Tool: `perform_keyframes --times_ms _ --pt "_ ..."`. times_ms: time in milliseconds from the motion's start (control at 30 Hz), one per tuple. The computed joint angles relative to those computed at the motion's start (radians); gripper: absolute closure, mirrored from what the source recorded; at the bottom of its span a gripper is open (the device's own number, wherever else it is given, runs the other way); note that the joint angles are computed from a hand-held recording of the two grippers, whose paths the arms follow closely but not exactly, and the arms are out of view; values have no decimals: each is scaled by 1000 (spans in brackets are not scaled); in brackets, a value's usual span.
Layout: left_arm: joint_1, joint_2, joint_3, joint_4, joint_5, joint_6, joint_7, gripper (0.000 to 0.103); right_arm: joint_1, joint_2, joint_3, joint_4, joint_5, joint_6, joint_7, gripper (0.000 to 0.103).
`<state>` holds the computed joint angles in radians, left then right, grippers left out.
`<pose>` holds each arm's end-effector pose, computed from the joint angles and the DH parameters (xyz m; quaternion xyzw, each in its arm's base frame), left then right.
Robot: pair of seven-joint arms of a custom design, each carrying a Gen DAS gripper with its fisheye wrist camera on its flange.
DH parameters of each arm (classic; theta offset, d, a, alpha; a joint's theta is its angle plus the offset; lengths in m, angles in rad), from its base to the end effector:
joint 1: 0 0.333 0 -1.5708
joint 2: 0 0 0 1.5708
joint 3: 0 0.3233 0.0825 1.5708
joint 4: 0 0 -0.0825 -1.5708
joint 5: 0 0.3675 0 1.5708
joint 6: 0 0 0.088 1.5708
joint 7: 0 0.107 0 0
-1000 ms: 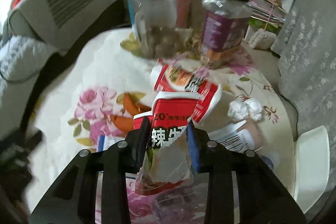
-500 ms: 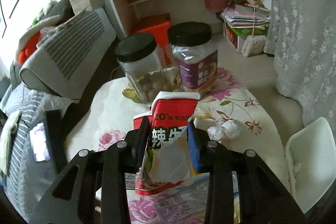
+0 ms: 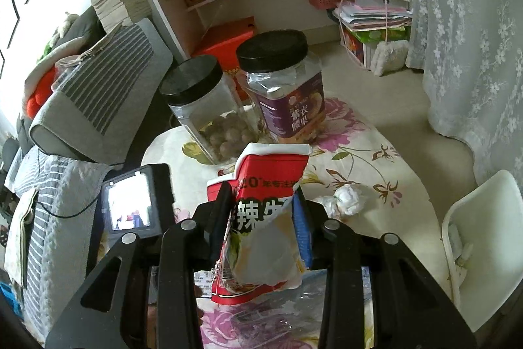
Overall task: Collect trash
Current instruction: 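Grasp the orange snack piece with the left tool while the right tool holds the bag, then carry the snack bag and orange piece over to the white bin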
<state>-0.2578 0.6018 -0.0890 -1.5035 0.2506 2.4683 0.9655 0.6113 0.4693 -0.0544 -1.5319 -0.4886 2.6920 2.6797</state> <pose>0.6902 -0.2360 0.3691 -0.7326 0.6521 -0.1512 0.1231 0.6010 0.4015 0.4758 -0.5975 0.7088 -0.1672 0.3355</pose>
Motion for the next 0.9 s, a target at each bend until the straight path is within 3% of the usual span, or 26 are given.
perform_keyframes --times_ms 267,500,567,700,833,900 --pt "105 -140 -49 -212 -157 207 43 90 7 -7 -3 -6 -9 16 -2 69" --pt "108 -303 -1 -364 -139 318 -27 90 33 -25 -8 -18 -53 38 12 69" --pt "55 -366 68 -412 8 326 -145 91 43 -31 -10 -20 -72 39 15 69" --pt "-6 -453 137 -451 355 302 -402 91 78 -53 -28 -35 -152 36 57 69" --pt "-24 -552 124 -503 675 229 -648 91 105 -93 -41 -71 -262 40 134 69" --pt "-13 -596 95 -531 763 196 -723 91 112 -118 -42 -95 -328 39 184 69"
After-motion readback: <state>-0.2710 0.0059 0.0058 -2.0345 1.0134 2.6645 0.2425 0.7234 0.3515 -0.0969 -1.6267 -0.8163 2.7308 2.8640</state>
